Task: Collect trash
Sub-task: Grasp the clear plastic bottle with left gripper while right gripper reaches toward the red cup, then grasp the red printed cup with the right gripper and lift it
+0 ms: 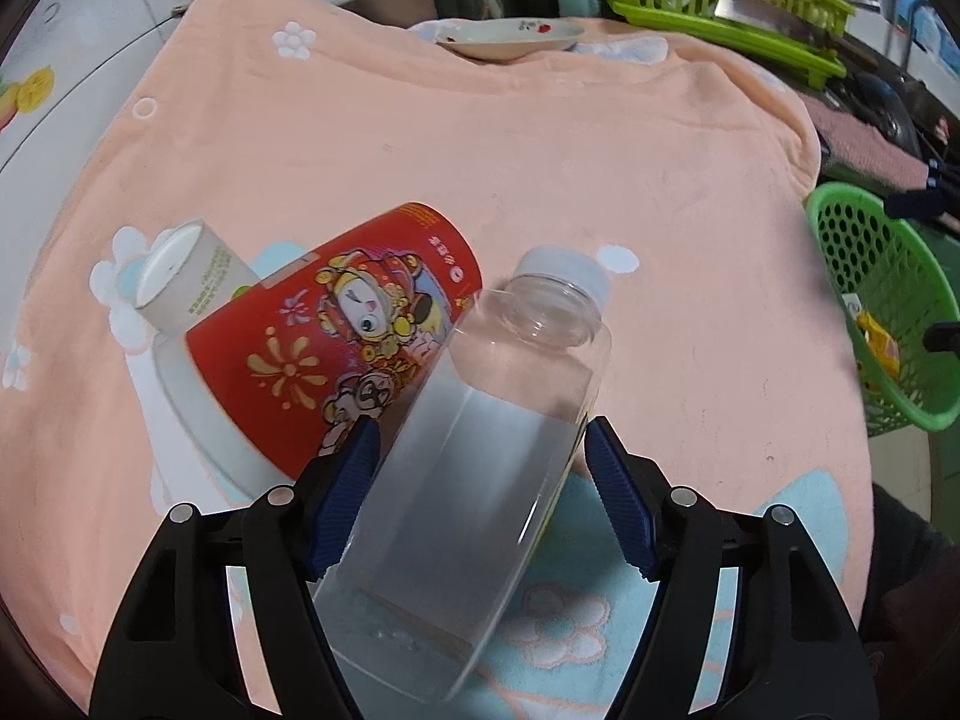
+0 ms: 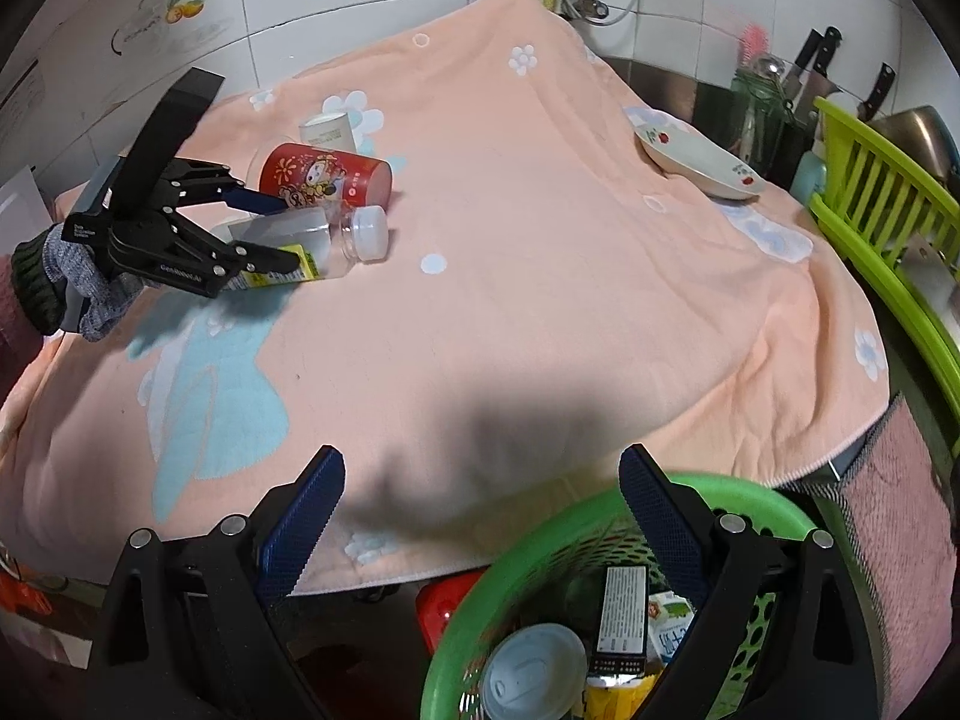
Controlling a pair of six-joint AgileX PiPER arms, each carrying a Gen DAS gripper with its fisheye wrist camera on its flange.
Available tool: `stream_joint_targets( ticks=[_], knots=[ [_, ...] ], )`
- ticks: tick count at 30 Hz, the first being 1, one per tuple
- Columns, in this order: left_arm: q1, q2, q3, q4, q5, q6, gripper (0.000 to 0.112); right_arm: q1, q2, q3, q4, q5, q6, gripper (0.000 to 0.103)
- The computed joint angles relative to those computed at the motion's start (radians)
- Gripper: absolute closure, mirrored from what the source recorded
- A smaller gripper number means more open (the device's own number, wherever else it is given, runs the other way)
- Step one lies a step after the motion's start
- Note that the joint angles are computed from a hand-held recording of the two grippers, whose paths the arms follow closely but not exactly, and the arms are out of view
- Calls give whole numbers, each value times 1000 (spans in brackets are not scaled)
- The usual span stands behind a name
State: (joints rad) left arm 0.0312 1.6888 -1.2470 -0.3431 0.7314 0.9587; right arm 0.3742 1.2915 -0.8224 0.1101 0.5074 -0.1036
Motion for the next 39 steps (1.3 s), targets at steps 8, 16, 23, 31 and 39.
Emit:
stream_joint_targets(
  ticks=[8, 16, 23, 31, 39],
  knots=[
    [-36, 41, 0, 12, -30, -47, 48, 3, 39, -32, 12, 7, -33, 13],
    [-20, -49, 135, -41, -137, -48, 55, -25, 83, -94, 87, 26, -137, 13],
    [55, -201, 282, -93, -133, 3, 56, -24, 193, -263, 137, 81, -240, 14],
    [202, -351, 376, -142, -61, 98, 56, 75, 418, -589, 121, 180, -329, 16],
    [361, -364, 359, -184, 18, 161, 56, 186, 720, -1012, 6, 320, -393, 16]
  ],
)
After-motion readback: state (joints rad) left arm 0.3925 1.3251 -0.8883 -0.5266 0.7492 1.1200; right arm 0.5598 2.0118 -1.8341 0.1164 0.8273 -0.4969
